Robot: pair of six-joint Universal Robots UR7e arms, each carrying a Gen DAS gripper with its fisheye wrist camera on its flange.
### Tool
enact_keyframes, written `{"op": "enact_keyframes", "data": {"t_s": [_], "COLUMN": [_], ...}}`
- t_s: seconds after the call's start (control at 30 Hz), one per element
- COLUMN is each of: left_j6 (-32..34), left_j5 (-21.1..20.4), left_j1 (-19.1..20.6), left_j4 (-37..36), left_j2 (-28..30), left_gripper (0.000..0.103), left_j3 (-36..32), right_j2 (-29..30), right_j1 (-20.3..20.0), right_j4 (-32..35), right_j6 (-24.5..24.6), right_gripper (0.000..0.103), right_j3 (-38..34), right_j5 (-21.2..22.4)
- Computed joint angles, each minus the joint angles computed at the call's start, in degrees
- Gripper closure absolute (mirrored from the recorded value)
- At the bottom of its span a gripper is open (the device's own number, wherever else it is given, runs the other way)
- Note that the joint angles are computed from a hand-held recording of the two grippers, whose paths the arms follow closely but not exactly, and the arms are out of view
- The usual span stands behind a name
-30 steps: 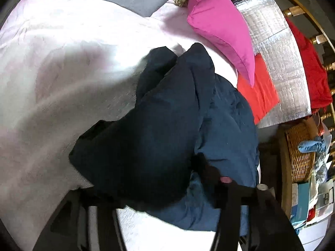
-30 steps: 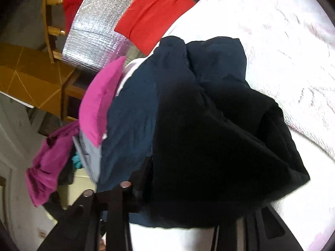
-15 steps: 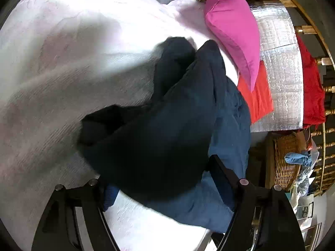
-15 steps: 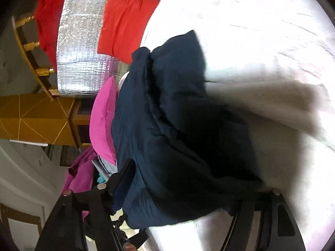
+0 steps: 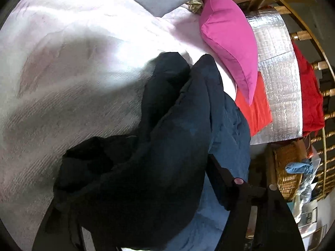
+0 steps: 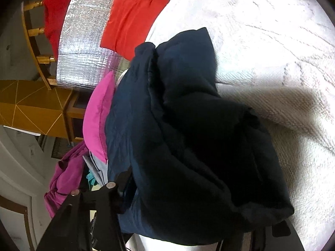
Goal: Fold large clothes
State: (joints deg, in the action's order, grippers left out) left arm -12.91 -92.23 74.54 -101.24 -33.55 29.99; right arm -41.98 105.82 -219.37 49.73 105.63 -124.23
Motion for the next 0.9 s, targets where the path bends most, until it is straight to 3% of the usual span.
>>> {"op": "enact_keyframes", "data": {"t_s": [0.07,0.33,0.6,0.73,0.9], "left_j6": [0.15,1.85,3.57,5.59,7.76], "left_j5": [-0.17,-1.20,-0.56,0.56,0.77], "left_j1": [0.23,0.25,-0.37,-1.32,-2.24], "left_j4": [-0.13,0.13,-1.86,-4.02,-5.47], "left_j2": [-0.14,0.58,-0.56,-1.85,-3.57], "left_gripper": [0.032,0.056,0.067,0.074,0.078], "left_j3": [0.03,-0.90,1.24,3.22,5.00], "right_j2": [-0.06,0.64,0.91,1.81,2.38], "right_j1": [-0.15,0.20,0.92,3.35,5.01], "right_j4": [-0.27,-1.27,-0.51,0.51,1.26], "right_j6": [-0.08,-1.15,-0.78,-7.80,-12.45], "right_gripper": [0.040,0.040,0.054,0.067,0.070], "right_j3": [0.17,-0.23,-0.90,-4.24,-6.27], "right_j5": [0.51,-0.81,-2.55,-7.98,-11.59]}}
